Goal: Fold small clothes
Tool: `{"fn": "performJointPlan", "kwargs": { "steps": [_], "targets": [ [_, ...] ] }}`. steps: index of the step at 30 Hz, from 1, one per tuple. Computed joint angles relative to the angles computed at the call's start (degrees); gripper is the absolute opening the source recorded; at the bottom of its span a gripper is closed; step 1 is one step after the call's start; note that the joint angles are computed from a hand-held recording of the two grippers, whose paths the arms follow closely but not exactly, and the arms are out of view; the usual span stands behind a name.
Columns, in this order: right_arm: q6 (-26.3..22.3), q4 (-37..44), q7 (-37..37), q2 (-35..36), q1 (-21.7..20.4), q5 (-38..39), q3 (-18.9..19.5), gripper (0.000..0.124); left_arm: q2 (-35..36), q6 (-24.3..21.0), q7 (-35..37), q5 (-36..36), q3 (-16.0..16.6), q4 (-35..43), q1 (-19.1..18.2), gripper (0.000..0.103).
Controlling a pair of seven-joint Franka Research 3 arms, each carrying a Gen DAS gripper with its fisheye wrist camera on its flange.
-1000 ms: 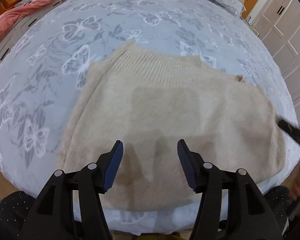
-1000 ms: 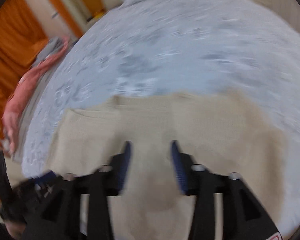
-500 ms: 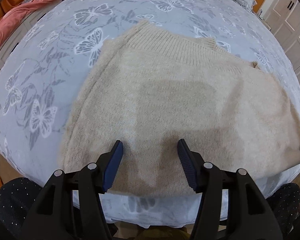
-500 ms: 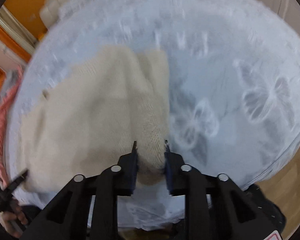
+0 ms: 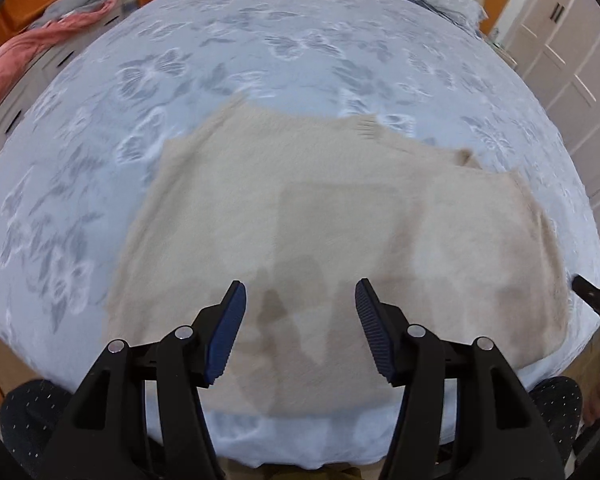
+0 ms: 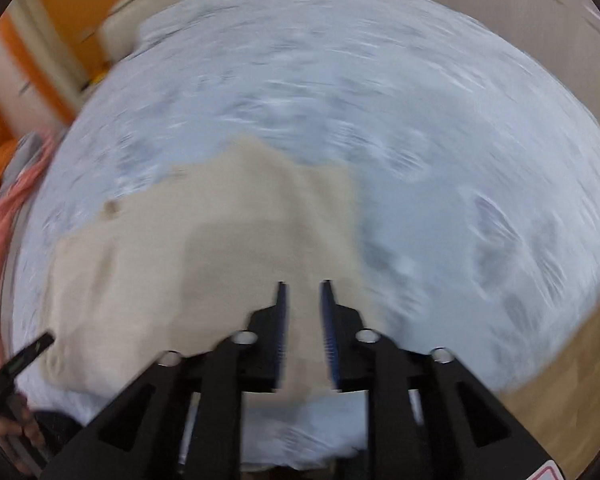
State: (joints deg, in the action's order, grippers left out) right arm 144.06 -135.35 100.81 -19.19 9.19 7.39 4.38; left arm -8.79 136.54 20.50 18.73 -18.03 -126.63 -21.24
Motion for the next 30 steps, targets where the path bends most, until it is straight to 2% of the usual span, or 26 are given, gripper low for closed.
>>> {"fn": "performJointPlan", "kwargs": {
  "steps": [2, 4, 6, 9, 11, 14, 16, 17, 18, 19, 20, 22, 25, 28, 30],
  "targets": [
    [-0.5, 2.4, -2.9, 2.7, 2.6, 2.0, 0.4, 0.032, 3.9, 1.1, 2.2, -1.0, 0.3, 2.5, -0.1, 0.055],
    [-0.4, 4.1, -5.2, 5.4, 5.0, 4.3, 1.0, 0.032, 7.9, -0.9, 3.4, -0.8, 0.3, 4.9, -0.2, 0.056],
    [-0.6, 6.6, -8.1, 9.8, 7.2, 5.8, 1.6, 0.031, 10.0, -0.4, 3.0, 1.2, 0.8, 5.4, -0.2, 0.063],
    [-3.0, 8.9, -5.5, 14.5, 7.9, 0.4, 2.8, 0.031, 11.4, -2.4, 4.9, 2.2, 1.3, 8.3, -0.1, 0.063],
    [-3.0, 10.8, -4.5, 15.8, 8.3, -0.3, 2.4, 0.031, 11.7, -3.4, 6.0, 2.9, 1.6, 9.6, 0.0, 0.062],
    [1.2, 11.0, -3.8, 14.2, 8.0, -0.5, 1.5, 0.031, 11.9, -3.0, 6.7, 2.4, 1.9, 9.6, 0.3, 0.063],
    [1.4, 12.6, -2.0, 15.5, 7.2, -2.6, 1.0, 0.035, 12.2, -3.1, 6.7, 2.5, 2.0, 9.7, 0.3, 0.063],
    [0.6, 13.8, -0.7, 17.0, 6.8, -4.3, 0.9, 0.037, 12.4, -3.2, 6.3, 3.1, 1.9, 9.8, 0.1, 0.064],
    [-3.1, 16.5, 1.5, 20.1, 6.3, -8.2, 0.5, 0.041, 12.7, -3.9, 6.1, 3.7, 1.8, 10.3, -0.1, 0.064],
    [-6.2, 18.4, 1.1, 22.2, 6.4, -9.2, 0.1, 0.041, 13.2, -5.0, 6.0, 4.6, 1.7, 11.1, -0.4, 0.064],
    [-6.0, 18.5, -1.5, 22.8, 6.1, -7.5, -0.3, 0.040, 13.3, -5.3, 6.0, 5.0, 1.7, 11.2, -0.6, 0.064],
    [-4.2, 17.7, -1.6, 21.0, 6.3, -6.8, -0.7, 0.040, 13.2, -5.4, 5.8, 5.2, 1.7, 11.1, -0.7, 0.064],
    [1.0, 13.9, 2.5, 17.6, 5.9, -8.7, -1.1, 0.044, 13.3, -5.4, 5.7, 5.3, 1.7, 11.1, -0.8, 0.065],
    [-3.1, 14.2, 1.6, 19.9, 4.9, -8.2, -1.6, 0.044, 13.2, -5.9, 6.0, 5.2, 1.7, 11.3, -0.9, 0.065],
    [-1.0, 12.1, -0.5, 18.3, 4.8, -6.0, -1.6, 0.045, 12.4, -5.7, 5.7, 4.7, 1.7, 10.5, -0.9, 0.065]
  ]
}}
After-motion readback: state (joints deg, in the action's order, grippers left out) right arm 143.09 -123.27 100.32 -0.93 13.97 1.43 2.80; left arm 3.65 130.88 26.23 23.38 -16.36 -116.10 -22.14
